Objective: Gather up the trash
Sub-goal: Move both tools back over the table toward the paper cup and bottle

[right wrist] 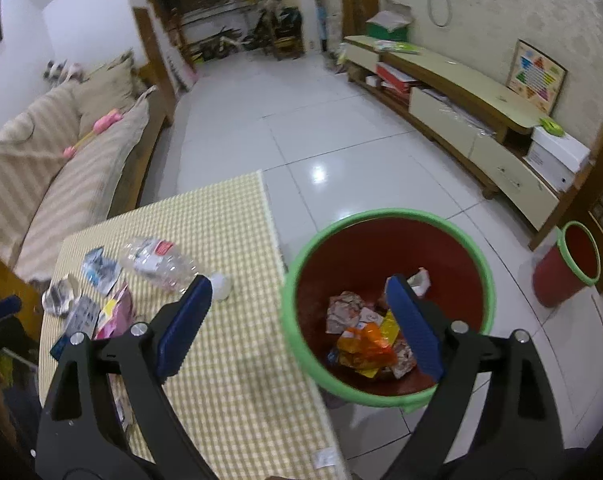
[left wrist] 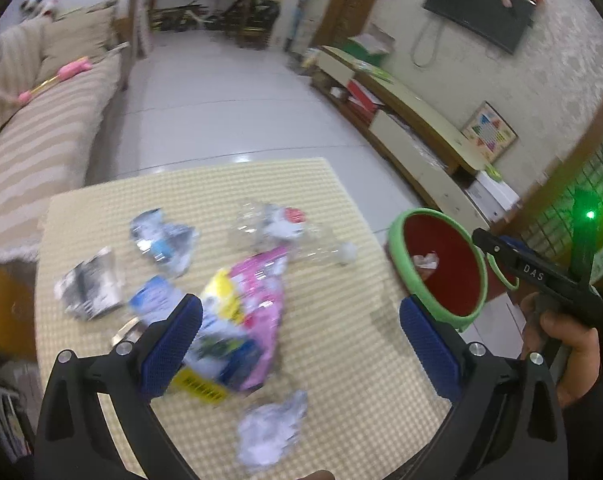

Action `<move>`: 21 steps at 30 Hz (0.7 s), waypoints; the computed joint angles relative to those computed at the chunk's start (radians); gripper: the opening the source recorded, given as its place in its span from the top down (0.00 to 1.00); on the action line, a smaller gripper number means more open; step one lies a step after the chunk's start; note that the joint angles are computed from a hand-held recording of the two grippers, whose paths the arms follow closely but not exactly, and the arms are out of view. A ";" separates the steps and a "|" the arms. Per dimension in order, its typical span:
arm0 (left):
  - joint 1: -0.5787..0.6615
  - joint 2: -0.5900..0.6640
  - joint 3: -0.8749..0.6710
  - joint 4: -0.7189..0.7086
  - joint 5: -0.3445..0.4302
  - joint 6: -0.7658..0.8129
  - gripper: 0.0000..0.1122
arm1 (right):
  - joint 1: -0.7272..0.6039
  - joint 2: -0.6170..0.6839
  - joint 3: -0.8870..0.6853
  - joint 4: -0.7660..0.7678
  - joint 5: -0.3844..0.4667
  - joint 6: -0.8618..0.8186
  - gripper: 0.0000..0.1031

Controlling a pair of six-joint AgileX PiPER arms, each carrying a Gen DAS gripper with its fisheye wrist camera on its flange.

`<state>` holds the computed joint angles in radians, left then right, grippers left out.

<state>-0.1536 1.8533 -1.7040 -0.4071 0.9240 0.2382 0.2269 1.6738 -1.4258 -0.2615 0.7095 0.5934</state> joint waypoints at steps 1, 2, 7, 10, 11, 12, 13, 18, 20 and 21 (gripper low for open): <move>0.016 -0.015 0.028 -0.002 -0.013 0.010 0.16 | 0.015 0.005 -0.006 0.001 -0.001 -0.002 0.15; 0.035 -0.031 0.057 -0.004 -0.026 0.021 0.16 | 0.025 0.010 -0.013 0.002 -0.001 -0.004 0.15; 0.131 -0.073 0.150 -0.039 -0.062 0.059 0.16 | 0.078 0.046 -0.054 0.040 -0.020 -0.048 0.15; 0.183 -0.082 0.190 -0.056 -0.085 0.070 0.16 | 0.115 0.087 -0.100 0.047 -0.008 -0.071 0.15; 0.202 -0.085 0.203 -0.061 -0.091 0.074 0.16 | 0.125 0.098 -0.110 0.047 -0.006 -0.079 0.15; 0.218 -0.086 0.216 -0.061 -0.101 0.076 0.16 | 0.136 0.113 -0.127 0.044 -0.001 -0.083 0.15; 0.233 -0.084 0.225 -0.063 -0.108 0.082 0.16 | 0.148 0.130 -0.145 0.040 0.005 -0.090 0.15; 0.303 -0.058 0.258 -0.079 -0.133 0.102 0.16 | 0.171 0.196 -0.212 0.043 0.036 -0.124 0.15; 0.320 -0.042 0.261 -0.083 -0.136 0.103 0.16 | 0.175 0.220 -0.236 0.052 0.050 -0.135 0.15; 0.326 -0.035 0.262 -0.087 -0.137 0.106 0.16 | 0.174 0.227 -0.242 0.059 0.053 -0.140 0.15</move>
<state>0.1720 1.8181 -1.4422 -0.4946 0.7871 0.3444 0.4013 1.9012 -1.6679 -0.2025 0.7626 0.4534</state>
